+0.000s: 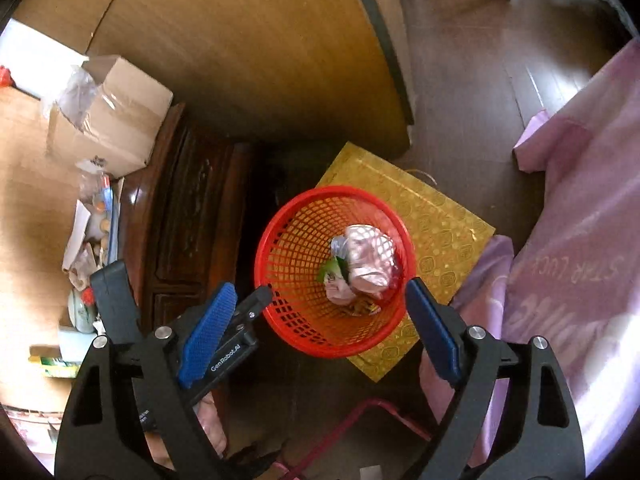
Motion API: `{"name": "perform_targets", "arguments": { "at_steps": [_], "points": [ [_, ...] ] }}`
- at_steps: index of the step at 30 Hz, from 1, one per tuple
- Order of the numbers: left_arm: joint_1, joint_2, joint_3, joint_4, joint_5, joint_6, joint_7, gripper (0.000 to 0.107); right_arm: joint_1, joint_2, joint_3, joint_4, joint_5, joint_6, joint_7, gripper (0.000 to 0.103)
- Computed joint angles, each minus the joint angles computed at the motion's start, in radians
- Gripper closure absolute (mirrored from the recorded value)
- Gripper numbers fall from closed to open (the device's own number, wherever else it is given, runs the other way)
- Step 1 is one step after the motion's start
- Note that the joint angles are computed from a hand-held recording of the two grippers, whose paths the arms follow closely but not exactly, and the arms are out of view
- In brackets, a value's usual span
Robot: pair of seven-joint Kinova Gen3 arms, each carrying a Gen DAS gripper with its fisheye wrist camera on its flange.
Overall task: Collect trash
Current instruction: 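Withdraw both open tools from the wastebasket back over the table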
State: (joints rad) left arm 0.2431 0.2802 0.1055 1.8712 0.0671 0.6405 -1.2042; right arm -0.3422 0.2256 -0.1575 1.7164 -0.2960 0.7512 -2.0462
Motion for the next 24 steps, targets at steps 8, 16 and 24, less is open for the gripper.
{"name": "perform_targets", "arguments": {
  "at_steps": [8, 16, 24],
  "points": [
    [0.048, -0.026, 0.016, -0.039, -0.035, 0.035, 0.013, 0.051, -0.015, -0.137, 0.023, 0.081, 0.092, -0.03, -0.098, 0.019],
    [0.154, -0.05, 0.042, -0.126, -0.112, 0.082, 0.082, 0.045, 0.05, -0.347, 0.039, 0.185, 0.215, 0.01, -0.205, 0.017],
    [0.28, -0.03, 0.071, -0.235, -0.193, 0.14, 0.147, 0.04, 0.171, -0.569, 0.047, 0.314, 0.31, 0.078, -0.219, 0.015]
  ]
}}
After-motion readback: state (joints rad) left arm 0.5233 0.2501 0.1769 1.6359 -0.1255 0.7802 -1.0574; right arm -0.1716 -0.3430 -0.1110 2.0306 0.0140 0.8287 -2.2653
